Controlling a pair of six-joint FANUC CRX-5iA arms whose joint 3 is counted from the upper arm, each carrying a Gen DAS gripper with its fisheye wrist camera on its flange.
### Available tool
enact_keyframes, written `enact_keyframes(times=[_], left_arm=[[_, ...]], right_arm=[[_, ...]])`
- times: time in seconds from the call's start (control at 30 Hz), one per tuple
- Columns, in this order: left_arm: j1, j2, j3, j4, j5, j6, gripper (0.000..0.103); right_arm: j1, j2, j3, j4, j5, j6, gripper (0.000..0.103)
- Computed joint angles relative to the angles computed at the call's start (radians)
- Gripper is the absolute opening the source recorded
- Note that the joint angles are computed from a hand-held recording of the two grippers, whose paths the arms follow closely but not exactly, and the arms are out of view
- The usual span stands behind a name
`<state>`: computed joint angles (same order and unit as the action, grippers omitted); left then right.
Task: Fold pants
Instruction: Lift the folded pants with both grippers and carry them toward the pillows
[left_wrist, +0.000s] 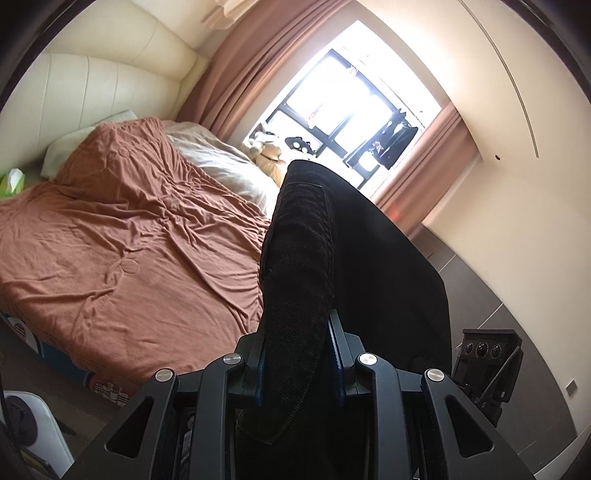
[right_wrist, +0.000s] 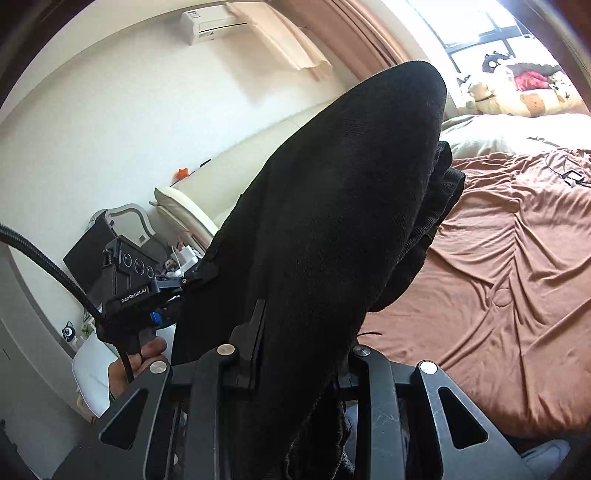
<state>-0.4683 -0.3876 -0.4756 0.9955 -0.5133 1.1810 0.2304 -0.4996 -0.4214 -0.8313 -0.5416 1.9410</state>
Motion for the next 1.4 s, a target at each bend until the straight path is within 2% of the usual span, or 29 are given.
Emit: enact_keyframes(times=[0.1, 0.17, 0.3, 0.43, 0.6, 0.73, 1.03, 1.4], left_arm=[[0.083, -0.014, 0.016, -0.038, -0.078, 0.010, 0.028], [0.137, -0.017, 0.036, -0.071, -0.128, 0.016, 0.028], [0.239, -0.013, 0.063, -0.071, -0.212, -0.027, 0.027], [0.314, -0.002, 0.093, -0.096, -0.253, -0.055, 0.027], [0.397, 0.025, 0.102, -0.062, -0.280, -0.114, 0.027], [0.456, 0.066, 0.105, -0.021, -0.299, -0.163, 0.027], [0.554, 0.193, 0.145, -0.003, -0.321, -0.212, 0.027], [0.624, 0.350, 0.228, -0.057, -0.318, -0.178, 0.027]], right_arm=[[-0.032, 0.074, 0.055, -0.095, -0.041, 0.100, 0.024], [-0.025, 0.124, 0.086, -0.115, -0.043, 0.130, 0.024], [-0.049, 0.226, 0.154, -0.210, -0.082, 0.231, 0.023], [-0.074, 0.329, 0.233, -0.288, -0.125, 0.317, 0.023], [-0.089, 0.433, 0.324, -0.335, -0.158, 0.368, 0.023], [-0.085, 0.512, 0.398, -0.330, -0.173, 0.370, 0.023], [-0.069, 0.710, 0.587, -0.274, -0.217, 0.302, 0.023], [-0.060, 0.933, 0.837, -0.184, -0.315, 0.181, 0.023]])
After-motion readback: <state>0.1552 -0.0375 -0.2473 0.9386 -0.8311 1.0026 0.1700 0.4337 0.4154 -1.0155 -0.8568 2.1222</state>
